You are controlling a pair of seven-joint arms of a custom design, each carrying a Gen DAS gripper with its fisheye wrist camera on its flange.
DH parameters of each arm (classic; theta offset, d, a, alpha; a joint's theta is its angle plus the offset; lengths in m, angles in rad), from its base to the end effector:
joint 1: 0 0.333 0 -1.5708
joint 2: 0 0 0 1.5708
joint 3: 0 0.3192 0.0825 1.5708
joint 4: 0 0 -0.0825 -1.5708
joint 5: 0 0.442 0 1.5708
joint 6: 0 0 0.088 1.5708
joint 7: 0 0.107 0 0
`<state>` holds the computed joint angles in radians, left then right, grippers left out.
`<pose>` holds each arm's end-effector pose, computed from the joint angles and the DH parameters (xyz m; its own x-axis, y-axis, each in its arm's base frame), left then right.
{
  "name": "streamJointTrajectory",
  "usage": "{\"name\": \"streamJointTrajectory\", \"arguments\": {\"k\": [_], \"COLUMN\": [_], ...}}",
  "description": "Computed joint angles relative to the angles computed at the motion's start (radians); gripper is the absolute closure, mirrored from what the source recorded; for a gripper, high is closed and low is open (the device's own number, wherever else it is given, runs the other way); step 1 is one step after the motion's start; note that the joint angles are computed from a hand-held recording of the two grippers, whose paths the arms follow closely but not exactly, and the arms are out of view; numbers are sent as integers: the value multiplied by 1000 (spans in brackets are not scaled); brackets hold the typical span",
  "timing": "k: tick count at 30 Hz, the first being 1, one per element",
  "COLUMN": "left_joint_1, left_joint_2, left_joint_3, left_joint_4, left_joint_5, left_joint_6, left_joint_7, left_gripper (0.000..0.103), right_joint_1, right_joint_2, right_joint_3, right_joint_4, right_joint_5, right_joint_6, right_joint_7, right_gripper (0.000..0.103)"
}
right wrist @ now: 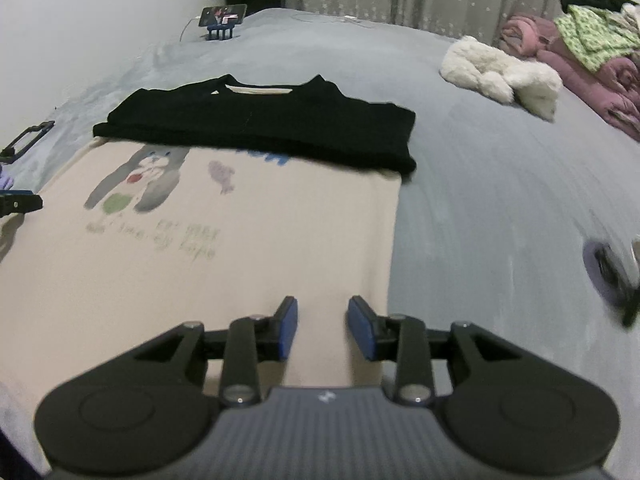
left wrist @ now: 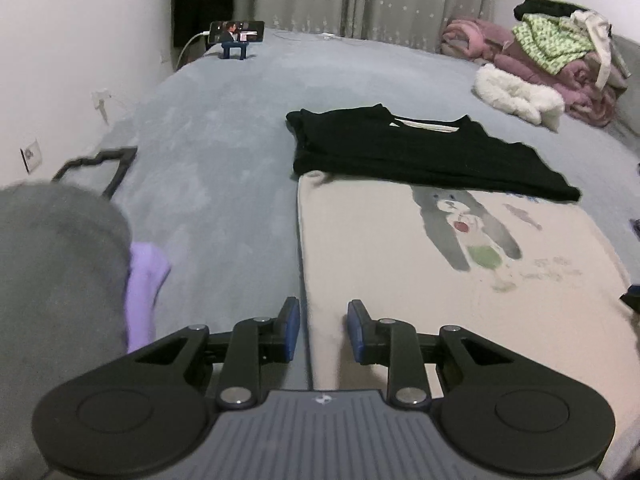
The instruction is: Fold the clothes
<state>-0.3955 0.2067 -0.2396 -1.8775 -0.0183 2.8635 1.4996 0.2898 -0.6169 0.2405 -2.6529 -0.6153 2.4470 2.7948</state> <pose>0.5773 -0.4114 0.4728 -0.5366 -0.8360 0.1147 -0.6419 0.3161 -0.6986 0.3814 0.2194 0.4467 -0.3057 -0.9518 0.0242 -0.7279 0.2172 -0.6504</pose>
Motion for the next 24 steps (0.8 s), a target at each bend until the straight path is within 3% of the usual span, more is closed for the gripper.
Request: {"name": "streamJointTrajectory", "arguments": {"k": [4,10,14,21,24], "left_joint_1": [41,49,59,34,5], "left_joint_2": [-52,-115,-164,-274,-317], "left_joint_3": [-36,-46,-59,-45,-12], "left_joint_4": [-59,-137,-184,-300,-323], "left_joint_5": [-107,-166,-289,-405,-572], "left_joint_6": [4,30,20,14,-22], "left_joint_7": [96,193,295,416,535], "left_gripper": [77,77,77,77,77], "right_joint_1": [32,83,112,171,196], "right_joint_2": [-64,-144,-176,-245,-291], "right_joint_3": [34,63,82,96,102], "right_joint_4": [-39,-87,-101,-134,-160], "right_joint_5": [24,50,63,87,97], "right_joint_6": [-28,-64,-97,-149,-154], "right_joint_7": [62,139,183,240,271], "right_gripper": [73,73,73,73,73]}}
